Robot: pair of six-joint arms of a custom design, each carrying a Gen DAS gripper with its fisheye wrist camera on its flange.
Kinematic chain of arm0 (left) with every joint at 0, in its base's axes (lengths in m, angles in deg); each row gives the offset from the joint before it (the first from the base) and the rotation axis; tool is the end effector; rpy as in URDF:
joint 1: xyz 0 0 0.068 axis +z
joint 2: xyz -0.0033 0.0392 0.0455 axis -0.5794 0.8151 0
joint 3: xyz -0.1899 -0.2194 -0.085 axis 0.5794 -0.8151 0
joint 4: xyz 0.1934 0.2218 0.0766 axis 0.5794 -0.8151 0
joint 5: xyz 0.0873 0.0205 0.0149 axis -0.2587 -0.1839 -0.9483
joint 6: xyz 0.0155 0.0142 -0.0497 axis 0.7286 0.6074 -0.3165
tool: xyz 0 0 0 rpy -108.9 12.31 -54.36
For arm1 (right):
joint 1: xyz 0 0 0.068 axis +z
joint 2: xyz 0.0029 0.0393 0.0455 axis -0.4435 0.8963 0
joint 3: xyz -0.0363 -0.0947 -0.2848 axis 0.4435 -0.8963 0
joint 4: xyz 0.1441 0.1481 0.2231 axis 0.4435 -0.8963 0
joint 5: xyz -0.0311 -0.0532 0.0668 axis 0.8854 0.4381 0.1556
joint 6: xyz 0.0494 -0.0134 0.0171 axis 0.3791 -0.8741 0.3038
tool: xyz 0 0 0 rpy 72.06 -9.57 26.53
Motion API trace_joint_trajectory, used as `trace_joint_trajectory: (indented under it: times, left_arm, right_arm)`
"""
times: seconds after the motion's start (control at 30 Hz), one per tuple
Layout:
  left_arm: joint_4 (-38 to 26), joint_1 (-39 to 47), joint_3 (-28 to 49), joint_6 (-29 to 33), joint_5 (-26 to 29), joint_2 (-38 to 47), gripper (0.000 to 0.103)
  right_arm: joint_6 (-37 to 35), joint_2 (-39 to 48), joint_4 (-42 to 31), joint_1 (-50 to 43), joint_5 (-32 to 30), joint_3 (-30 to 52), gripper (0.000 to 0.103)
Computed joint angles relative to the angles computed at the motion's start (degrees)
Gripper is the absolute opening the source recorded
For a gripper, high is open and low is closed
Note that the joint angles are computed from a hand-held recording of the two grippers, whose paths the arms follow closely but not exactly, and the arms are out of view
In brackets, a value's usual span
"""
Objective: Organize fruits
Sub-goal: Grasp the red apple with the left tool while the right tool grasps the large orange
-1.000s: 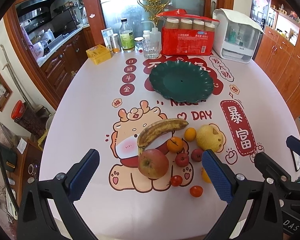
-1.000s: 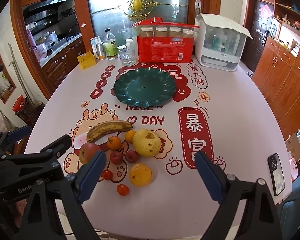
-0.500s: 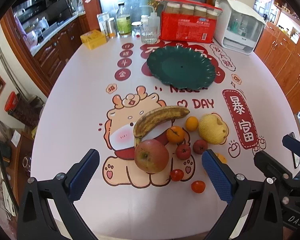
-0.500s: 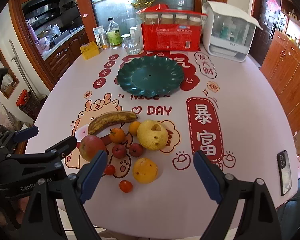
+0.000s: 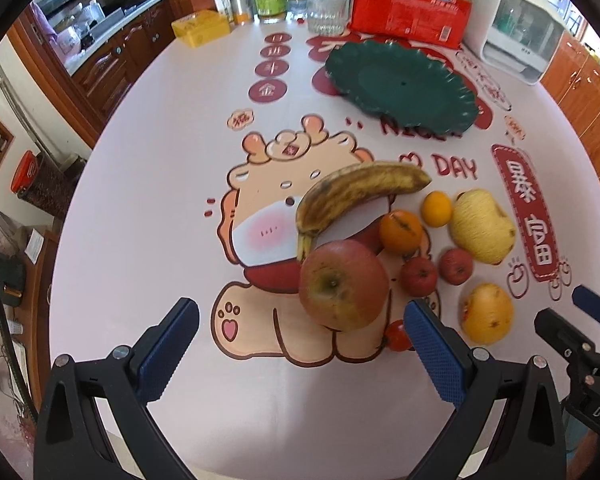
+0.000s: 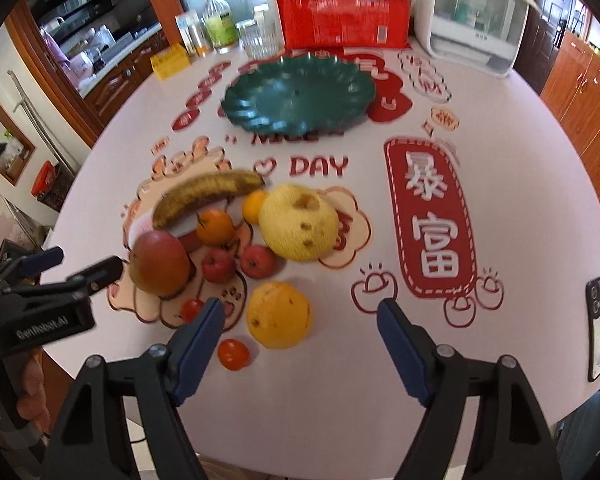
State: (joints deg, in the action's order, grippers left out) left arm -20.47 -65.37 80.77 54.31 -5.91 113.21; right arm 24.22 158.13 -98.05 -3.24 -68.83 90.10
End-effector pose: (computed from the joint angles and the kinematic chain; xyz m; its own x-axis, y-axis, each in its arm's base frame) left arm 0.3239 -0.1796 0.2138 -0.9306 0.0725 -0.3588 0.0694 0.9974 0.0214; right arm 0.2817 0.1180 0.2074 -0.9251 0.0621 -0.3746 0.0197 0.9931 0.1159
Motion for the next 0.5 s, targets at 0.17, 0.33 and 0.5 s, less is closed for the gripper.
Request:
trace_joint_trajectory:
  times: [0.17,0.33,0.5]
  left_arm:
    - [1.2,2.0,-0.6,-1.0,3.4,2.0,0.102]
    - [2.7,3.7,-0.3,-2.8,7.2,4.6,0.102]
    - [3.5,4.2,1.3,-4.8,9.5,8.3,0.101]
  right_arm:
    - [-1.0,3.0,2.2,-0.7,-2.6,-1.4,0.070]
    - [-2.4,6.3,3.8,-0.7,-4.6,-1.2,0.069]
    - [-3.9,9.6,4.9,-0.6,-5.6,-0.3,0.069]
